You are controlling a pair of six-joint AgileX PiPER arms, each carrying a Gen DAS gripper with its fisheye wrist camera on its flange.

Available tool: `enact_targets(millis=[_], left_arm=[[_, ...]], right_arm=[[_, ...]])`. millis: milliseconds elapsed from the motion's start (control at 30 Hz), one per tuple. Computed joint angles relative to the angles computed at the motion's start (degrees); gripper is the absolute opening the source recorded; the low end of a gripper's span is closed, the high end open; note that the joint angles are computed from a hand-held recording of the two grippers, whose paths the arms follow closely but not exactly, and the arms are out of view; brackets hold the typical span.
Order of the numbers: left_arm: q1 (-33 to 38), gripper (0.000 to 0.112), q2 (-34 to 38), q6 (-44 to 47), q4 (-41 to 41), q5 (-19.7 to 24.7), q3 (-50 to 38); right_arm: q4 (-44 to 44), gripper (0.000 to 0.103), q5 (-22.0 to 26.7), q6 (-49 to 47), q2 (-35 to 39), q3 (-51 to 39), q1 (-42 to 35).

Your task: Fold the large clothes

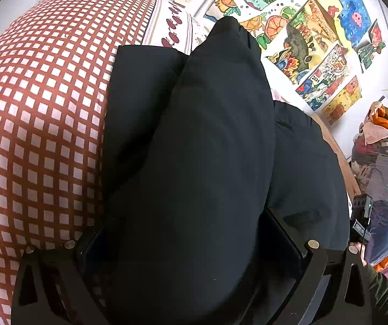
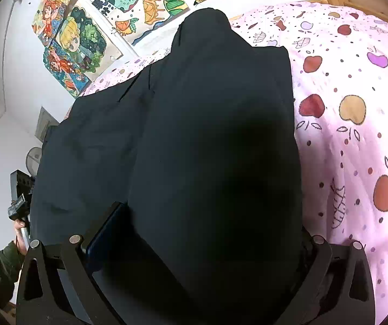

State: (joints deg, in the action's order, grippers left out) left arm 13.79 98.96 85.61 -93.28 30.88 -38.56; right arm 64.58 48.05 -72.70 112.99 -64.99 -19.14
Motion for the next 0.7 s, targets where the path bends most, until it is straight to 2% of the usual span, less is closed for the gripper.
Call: enact_targets(millis=[233, 333, 433, 500, 600, 700], left_arm=[[-1.29, 0.103, 0.25, -7.95, 5.92, 1.43, -2.57], [-2.09, 0.102, -0.25, -8.61, 6.35, 0.72, -2.74], [-2.94, 0.101, -0.57, -8.72, 6.04, -0.52, -2.78], [-3.06, 0.101, -0.56, -7.05, 4.76, -0.86, -2.47], [-2.95, 0.101, -0.05, -2.22, 0.66, -0.90, -1.69], [-2.56, 0.101, 0.50, 5.50, -5.54, -0.38, -0.07]], right_arm=[[0.55, 0.101, 1.14, 1.62, -2.84, 1.42, 0.98], [2.44, 0.099, 3.42, 1.18, -3.13, 1.63, 0.01], [2.88, 0.096, 3.20, 0.94, -3.61, 2.01, 0.03], [3.10, 0.092, 0.17, -0.06, -5.38, 3.77, 0.94], [4.76, 0.089, -6.51, -6.40, -10.16, 8.44, 3.87], [8.75, 0.086, -17.29, -14.61, -15.79, 14.32, 9.38]])
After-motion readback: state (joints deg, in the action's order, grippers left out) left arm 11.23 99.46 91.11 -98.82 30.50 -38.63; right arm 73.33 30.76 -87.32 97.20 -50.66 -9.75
